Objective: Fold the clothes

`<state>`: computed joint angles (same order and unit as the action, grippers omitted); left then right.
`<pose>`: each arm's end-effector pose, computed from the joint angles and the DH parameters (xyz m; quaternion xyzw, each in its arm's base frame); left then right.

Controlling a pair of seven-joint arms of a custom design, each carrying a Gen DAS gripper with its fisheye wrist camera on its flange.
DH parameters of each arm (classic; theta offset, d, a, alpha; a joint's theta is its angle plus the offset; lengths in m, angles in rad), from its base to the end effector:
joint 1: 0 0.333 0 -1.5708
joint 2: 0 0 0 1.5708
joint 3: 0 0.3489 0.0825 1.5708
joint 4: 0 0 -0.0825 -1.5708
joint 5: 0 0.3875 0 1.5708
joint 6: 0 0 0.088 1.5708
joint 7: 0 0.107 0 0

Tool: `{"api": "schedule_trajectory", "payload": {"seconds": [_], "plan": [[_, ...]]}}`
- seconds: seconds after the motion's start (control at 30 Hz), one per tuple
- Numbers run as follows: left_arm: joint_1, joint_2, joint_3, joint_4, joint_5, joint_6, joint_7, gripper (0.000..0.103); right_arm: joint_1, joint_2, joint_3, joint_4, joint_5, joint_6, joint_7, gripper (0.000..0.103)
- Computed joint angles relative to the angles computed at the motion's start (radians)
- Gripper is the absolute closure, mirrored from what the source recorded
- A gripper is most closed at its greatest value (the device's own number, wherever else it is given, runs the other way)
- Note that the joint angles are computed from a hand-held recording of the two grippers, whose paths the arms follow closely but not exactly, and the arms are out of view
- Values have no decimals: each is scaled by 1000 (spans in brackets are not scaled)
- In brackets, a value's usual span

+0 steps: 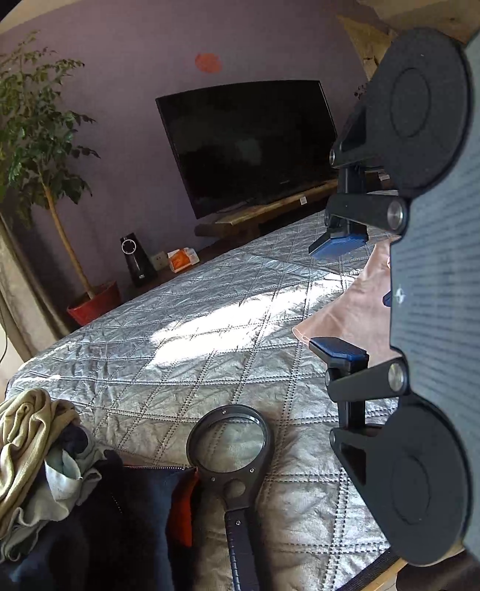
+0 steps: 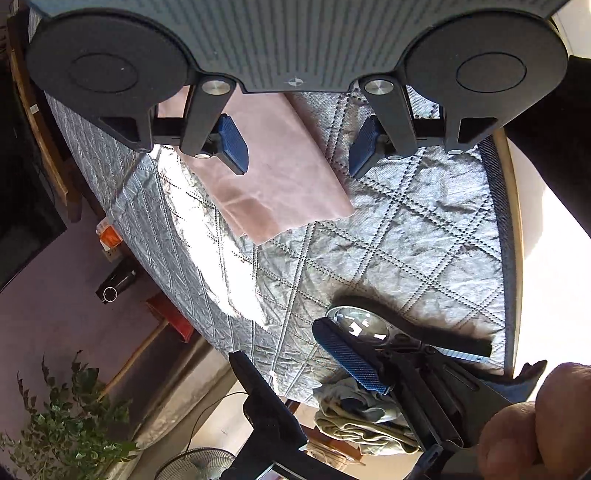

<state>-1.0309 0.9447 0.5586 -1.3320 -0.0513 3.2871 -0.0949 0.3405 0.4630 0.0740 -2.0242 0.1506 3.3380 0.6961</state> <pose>0.6296 -0.5205 0.3641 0.7742 -0.3282 0.5405 0.0278 0.6205 0.2493 0.3461 -0.8866 0.2101 -0.3330 0.2425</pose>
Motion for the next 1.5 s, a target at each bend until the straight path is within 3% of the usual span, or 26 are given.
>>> {"api": "schedule_trajectory", "payload": {"seconds": [0.07,0.1,0.17,0.27,0.33,0.53,0.6,0.67,0.7,0.73,0.87,1.03,1.13,1.3,1.33,1.43,1.5], "plan": [[4,4,-4,8,3,1,4,61,116,29,-118,46,36,-9,1,43],[5,6,-3,12,4,1,7,61,188,46,-196,66,64,-19,9,65],[5,9,-3,15,2,3,8,61,307,85,-324,107,129,-39,9,89],[4,8,-6,2,-22,19,-3,61,337,83,-352,83,124,12,34,83],[9,8,-18,-3,-41,31,-2,61,308,68,-312,59,115,34,2,45],[-1,10,-9,-6,-79,32,28,61,312,78,-293,46,160,98,-96,44],[-6,13,-4,-11,-97,40,27,61,257,82,-235,48,141,117,-121,48],[-10,16,0,-7,-109,35,33,61,178,78,-157,64,116,77,-126,65],[-10,16,0,-4,-111,32,36,61,179,77,-160,73,123,48,-128,103],[-9,16,-1,-3,-111,30,38,61,152,74,-134,78,120,35,-117,101],[-10,20,0,-2,-124,31,29,61,-70,47,88,71,64,28,-38,101],[0,28,-10,27,-104,14,30,61,-251,20,245,74,50,42,124,101],[24,38,-38,66,-69,0,30,61,-346,-11,315,46,71,107,263,101],[71,67,-93,161,12,-40,24,60,-480,-72,355,-47,245,219,640,101],[86,75,-112,187,34,-51,24,60,-496,-77,345,-66,303,216,720,101],[132,105,-178,279,99,-94,32,60,-438,-65,237,-78,419,139,797,100],[174,138,-243,368,146,-138,57,60,-461,-54,234,-84,409,73,841,98]]}}
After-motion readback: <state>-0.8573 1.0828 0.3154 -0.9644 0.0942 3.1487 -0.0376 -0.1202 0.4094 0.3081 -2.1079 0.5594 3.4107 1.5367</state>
